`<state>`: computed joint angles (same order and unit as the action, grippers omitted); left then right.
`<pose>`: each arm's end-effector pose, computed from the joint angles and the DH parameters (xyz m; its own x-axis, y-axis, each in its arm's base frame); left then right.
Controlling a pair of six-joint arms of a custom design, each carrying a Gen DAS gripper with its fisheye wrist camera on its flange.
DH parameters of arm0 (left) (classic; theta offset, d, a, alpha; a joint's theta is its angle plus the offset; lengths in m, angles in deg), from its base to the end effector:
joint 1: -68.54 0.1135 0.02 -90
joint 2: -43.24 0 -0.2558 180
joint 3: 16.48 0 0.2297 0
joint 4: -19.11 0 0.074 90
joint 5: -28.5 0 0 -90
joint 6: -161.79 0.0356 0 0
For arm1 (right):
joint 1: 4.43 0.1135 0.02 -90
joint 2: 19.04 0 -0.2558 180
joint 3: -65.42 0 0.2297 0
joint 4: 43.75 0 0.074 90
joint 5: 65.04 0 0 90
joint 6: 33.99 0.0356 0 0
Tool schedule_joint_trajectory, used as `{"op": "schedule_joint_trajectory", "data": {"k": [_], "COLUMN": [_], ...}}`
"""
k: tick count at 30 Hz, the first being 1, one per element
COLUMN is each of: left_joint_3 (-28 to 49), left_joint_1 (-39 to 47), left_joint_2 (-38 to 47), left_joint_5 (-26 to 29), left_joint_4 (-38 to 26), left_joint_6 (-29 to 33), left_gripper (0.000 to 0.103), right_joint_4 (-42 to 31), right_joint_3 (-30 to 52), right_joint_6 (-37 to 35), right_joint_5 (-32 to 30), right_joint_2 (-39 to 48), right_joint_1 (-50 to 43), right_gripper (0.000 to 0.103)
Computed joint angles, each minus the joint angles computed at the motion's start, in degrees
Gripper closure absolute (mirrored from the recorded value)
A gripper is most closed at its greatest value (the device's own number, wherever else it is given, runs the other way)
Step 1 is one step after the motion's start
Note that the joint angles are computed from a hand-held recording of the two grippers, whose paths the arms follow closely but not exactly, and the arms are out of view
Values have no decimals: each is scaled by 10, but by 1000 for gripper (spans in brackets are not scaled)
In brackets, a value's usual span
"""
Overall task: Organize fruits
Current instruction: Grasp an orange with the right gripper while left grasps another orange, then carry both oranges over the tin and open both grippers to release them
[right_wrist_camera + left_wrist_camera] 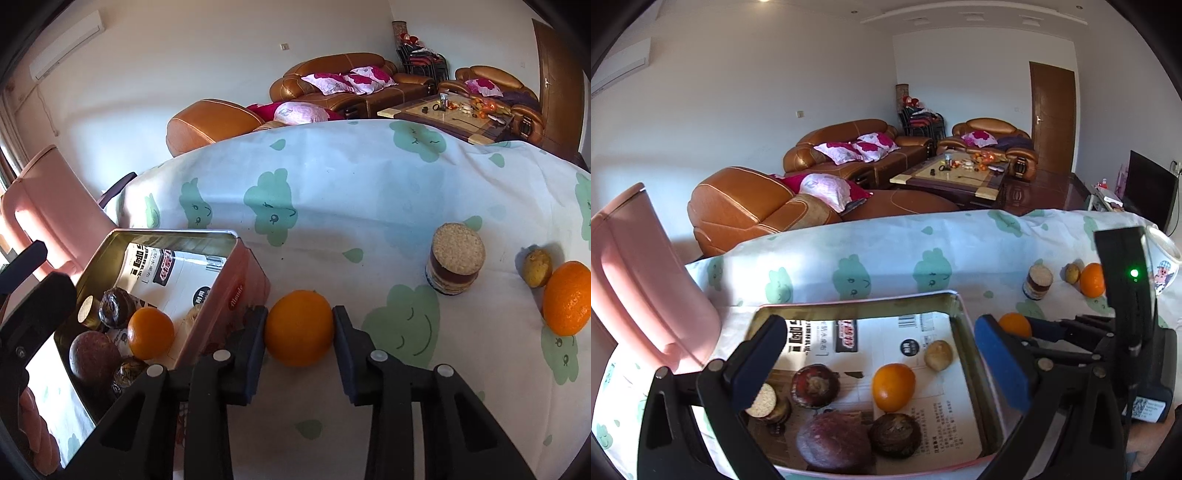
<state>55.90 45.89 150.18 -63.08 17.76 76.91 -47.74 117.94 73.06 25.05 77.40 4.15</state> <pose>0.3441 -0.1425 0.1636 -0.5066 0.3081 -0.8053 0.4112 0.9073 0.0884 0.2844 0.0429 0.1270 -0.7450 0.1841 -0.6412 0.0735 0.9780 0.1954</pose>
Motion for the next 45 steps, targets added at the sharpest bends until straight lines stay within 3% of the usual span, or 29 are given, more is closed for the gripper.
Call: {"op": "schedule_joint_trajectory", "data": {"k": [2, 5, 9, 13, 19, 25, 29, 30, 33, 38, 45], "left_joint_3": [9, 33, 102, 229, 414, 649, 775, 755, 699, 582, 339], "left_joint_1": [-24, -72, -141, -200, -258, -269, -272, -271, -271, -266, -235], "left_joint_2": [9, 28, 84, 176, 290, 419, 488, 477, 449, 386, 232], "left_joint_5": [-4, -13, -18, -15, -55, -75, -82, -73, -58, -45, -17], "left_joint_4": [-4, -13, -36, -106, -207, -368, -463, -447, -403, -335, -200], "left_joint_6": [2, -7, -55, -107, -152, -203, -212, -212, -203, -207, -189], "left_gripper": [0, 0, 0, 0, 1, 9, 25, 36, 54, 54, 54], "right_joint_4": [12, 1, -4, -4, -34, -47, -50, -50, -45, -18, 26], "right_joint_3": [-55, -135, -199, -221, -210, -213, -214, -213, -213, -230, -268], "right_joint_6": [-5, -17, -112, -159, -173, -169, -169, -166, -160, -156, -159], "right_joint_5": [21, 15, 9, -63, -154, -145, -144, -146, -141, -112, -82], "right_joint_2": [-66, -197, -312, -339, -362, -382, -384, -381, -375, -381, -417], "right_joint_1": [-25, -135, -288, -416, -508, -495, -499, -500, -491, -461, -423], "right_gripper": [67, 67, 67, 67, 67, 67, 67, 67, 67, 67, 66]}}
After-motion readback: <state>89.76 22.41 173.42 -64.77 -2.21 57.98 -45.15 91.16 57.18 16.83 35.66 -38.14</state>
